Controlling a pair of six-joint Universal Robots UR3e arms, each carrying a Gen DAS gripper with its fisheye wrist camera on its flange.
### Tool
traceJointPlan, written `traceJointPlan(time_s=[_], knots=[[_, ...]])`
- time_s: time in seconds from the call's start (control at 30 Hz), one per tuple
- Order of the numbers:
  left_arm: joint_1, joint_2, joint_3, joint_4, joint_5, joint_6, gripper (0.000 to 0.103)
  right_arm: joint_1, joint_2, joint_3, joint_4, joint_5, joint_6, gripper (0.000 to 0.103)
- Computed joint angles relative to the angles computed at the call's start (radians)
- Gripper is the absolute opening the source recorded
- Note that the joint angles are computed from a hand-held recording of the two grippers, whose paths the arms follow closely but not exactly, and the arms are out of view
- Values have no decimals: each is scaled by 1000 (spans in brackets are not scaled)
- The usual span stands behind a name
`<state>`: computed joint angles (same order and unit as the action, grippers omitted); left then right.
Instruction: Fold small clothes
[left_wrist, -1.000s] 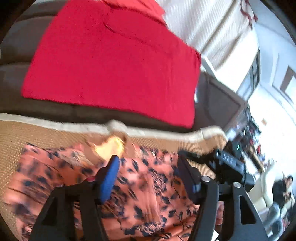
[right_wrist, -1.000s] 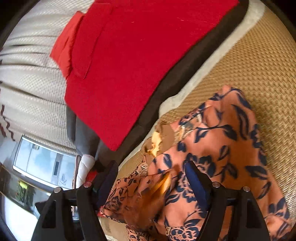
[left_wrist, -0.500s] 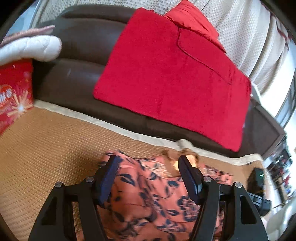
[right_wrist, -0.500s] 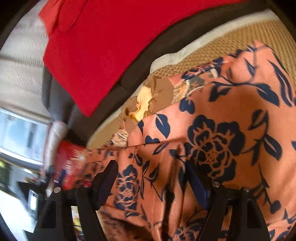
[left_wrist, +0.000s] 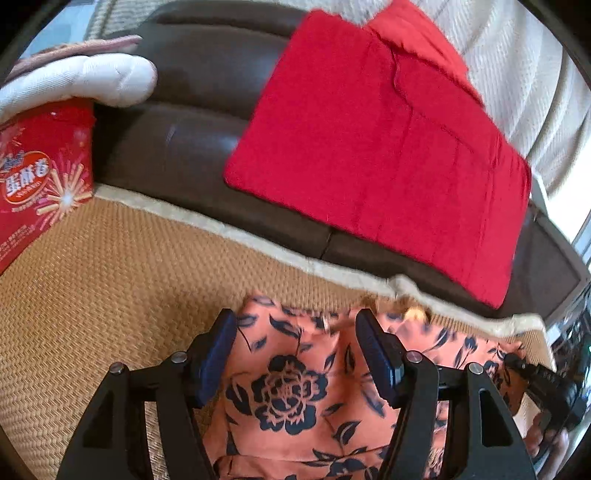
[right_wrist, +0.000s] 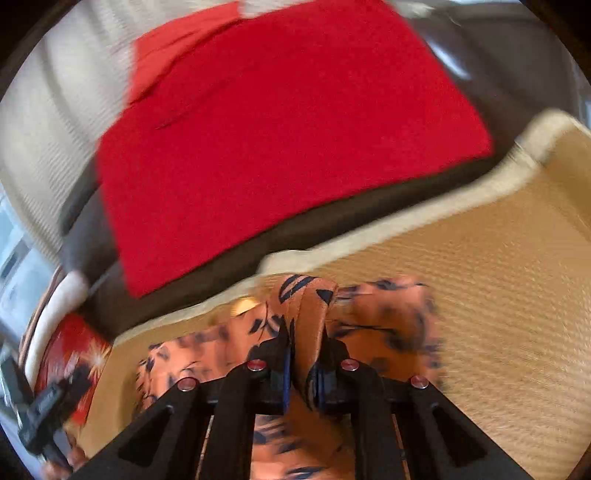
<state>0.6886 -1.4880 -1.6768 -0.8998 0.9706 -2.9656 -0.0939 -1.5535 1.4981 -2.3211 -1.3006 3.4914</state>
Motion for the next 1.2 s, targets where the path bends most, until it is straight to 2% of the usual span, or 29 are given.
traceJointPlan(time_s=[0.03,0.07,0.13,0.23,0.3,0.37,0.4,0.43,0.5,0.57,0.63,0.77,0.87,0.93,1.03,1.1,1.2], knots=[[-31,-15,9,-2,31,9,68,-29,0,7,20,27,-1,10],[-71,-32,15,8,80,14,68,-51,13,4,59,47,9,15],[-148,-64,20,42,172,19,68,-66,54,-31,142,43,43,16],[-224,-97,24,55,241,34,68,-131,73,-47,192,93,82,25],[-271,-124,32,63,291,41,68,-156,45,-22,149,70,122,27],[-311,-161,45,71,354,50,68,-155,7,-7,102,-41,152,31],[-327,-175,47,71,396,55,68,-157,-7,6,80,-59,150,31],[-348,-200,56,74,448,55,68,-170,-31,35,39,-33,141,31],[-359,-230,72,65,501,48,68,-213,-53,56,47,103,78,31],[-339,-235,76,52,493,36,68,-204,-30,11,125,212,-22,31],[-316,-224,71,47,479,37,68,-141,11,-51,183,215,-104,31],[-283,-201,50,49,470,65,68,-7,101,-154,238,172,-151,31],[-282,-198,16,91,496,96,75,41,172,-211,325,151,-208,31],[-278,-194,-19,127,521,134,78,95,230,-274,403,62,-217,30],[-237,-183,-74,173,498,184,85,90,229,-290,410,56,-229,30],[-215,-173,-90,179,477,211,85,65,183,-245,362,103,-208,31],[-195,-157,-115,202,469,246,85,47,159,-239,337,180,-248,31]])
